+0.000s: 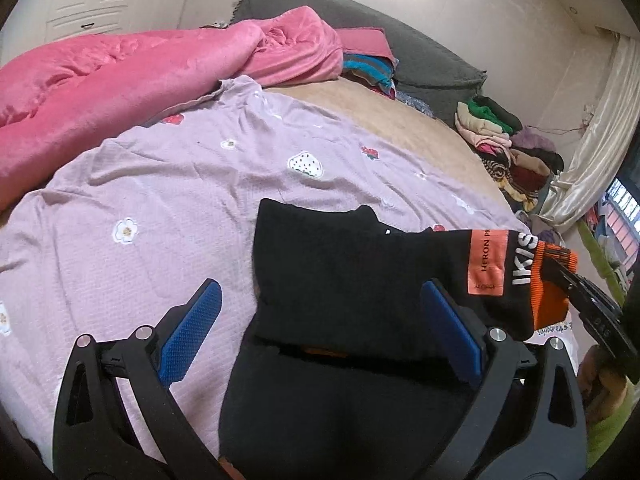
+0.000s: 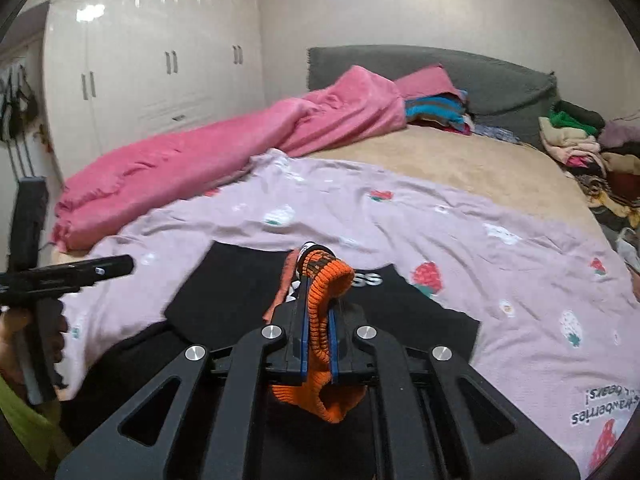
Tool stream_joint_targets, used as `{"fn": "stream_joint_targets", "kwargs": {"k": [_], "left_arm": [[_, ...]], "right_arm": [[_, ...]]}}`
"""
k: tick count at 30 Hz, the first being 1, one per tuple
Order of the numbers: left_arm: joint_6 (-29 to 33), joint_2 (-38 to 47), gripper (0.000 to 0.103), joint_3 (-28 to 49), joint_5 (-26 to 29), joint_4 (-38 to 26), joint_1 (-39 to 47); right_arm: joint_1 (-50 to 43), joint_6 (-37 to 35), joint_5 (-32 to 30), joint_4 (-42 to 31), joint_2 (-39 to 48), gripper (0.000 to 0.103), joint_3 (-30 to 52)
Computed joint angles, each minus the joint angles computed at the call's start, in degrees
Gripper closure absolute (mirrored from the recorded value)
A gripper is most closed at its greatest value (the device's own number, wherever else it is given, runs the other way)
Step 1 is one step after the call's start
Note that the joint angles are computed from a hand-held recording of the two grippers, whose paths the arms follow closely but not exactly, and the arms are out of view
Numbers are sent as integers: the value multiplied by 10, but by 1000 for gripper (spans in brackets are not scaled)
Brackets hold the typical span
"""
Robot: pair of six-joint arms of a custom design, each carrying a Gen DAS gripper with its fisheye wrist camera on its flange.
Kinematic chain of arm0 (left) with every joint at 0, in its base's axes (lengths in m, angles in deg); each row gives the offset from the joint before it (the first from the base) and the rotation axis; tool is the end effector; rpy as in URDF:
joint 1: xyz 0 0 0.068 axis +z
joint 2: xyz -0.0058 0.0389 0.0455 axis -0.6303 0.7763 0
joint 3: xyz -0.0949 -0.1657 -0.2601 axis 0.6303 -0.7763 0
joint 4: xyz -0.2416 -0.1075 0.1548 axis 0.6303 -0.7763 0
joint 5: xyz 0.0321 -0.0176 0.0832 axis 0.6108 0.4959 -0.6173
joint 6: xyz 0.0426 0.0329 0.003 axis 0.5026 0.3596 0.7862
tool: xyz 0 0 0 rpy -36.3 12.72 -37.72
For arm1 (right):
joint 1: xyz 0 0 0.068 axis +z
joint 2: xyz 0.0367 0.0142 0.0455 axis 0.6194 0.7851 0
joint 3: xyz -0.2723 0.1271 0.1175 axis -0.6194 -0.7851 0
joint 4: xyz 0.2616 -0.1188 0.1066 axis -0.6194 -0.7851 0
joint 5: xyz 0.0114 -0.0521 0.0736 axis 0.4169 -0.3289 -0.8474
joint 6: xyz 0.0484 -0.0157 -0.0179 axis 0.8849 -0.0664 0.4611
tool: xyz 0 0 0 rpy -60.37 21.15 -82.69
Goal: Fold small clothes
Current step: 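Lay the orange cuff on the folded shirt with the right tool and open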
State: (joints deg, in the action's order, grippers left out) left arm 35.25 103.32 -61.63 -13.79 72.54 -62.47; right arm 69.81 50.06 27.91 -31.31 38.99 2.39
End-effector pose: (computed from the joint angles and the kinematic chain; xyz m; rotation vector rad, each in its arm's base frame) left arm 0.1657 -0.0639 0.1928 -0.3686 2.2514 -0.3239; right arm 0.2065 0.1280 0.2439 -0.5957 2.1371 0.3547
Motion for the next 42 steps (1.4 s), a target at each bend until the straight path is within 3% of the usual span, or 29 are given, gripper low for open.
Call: {"fn": "stream_joint_targets", "kwargs": {"k": [8, 20, 38, 42], "left_arm": [[22, 123, 10, 29, -20, 62, -34], [44, 280, 10, 70, -13, 136, -57], [66, 341, 10, 64, -19, 197, -71], [71, 342, 10, 59, -15, 202, -64]], "right_arm": [[-58, 17, -18, 41, 36, 97, -45], [-61, 19, 25, 74, 79, 97, -65], [-62, 42, 76, 91, 114, 93, -65], [-56, 51, 101, 96, 105, 79, -72]]}}
